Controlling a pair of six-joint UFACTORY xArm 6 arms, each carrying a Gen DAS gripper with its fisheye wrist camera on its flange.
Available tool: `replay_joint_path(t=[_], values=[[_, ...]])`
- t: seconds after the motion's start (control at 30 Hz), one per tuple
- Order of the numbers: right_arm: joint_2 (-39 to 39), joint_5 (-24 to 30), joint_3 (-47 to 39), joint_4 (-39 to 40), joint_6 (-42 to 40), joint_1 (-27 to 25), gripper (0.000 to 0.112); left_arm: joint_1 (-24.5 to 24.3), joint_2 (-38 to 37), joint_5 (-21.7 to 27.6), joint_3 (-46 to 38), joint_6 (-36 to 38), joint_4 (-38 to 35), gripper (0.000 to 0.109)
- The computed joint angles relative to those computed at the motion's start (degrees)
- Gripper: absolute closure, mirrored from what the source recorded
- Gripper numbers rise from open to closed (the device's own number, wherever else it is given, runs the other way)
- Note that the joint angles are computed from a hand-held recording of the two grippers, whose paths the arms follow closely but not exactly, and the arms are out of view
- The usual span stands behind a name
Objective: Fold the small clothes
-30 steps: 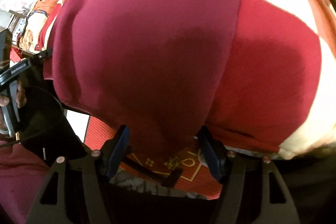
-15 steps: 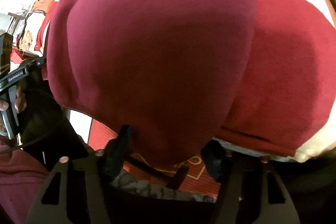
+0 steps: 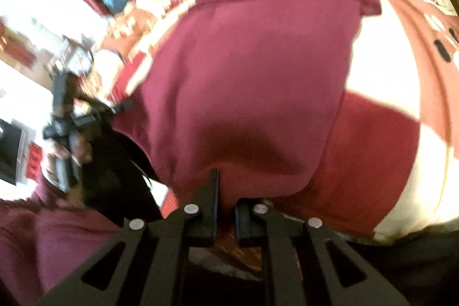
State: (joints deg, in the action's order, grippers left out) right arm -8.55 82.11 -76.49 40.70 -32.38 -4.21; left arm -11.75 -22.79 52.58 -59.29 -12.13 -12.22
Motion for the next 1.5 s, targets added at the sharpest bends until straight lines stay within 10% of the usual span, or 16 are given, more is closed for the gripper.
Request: replay_joint_path(t=[0.43,1.5], values=[[2.81,-10.01,-6.35,7.1,3.96,-1.61,0.104,-2.74,6.56,-7.94,-9.86,-5.68,11.8,0.109],[12.66,-23.5,-16.67,4.16,10.59,1.26,0.104,0.35,22.34,-11.1,-26.83,-5.34,10.19,0.109]])
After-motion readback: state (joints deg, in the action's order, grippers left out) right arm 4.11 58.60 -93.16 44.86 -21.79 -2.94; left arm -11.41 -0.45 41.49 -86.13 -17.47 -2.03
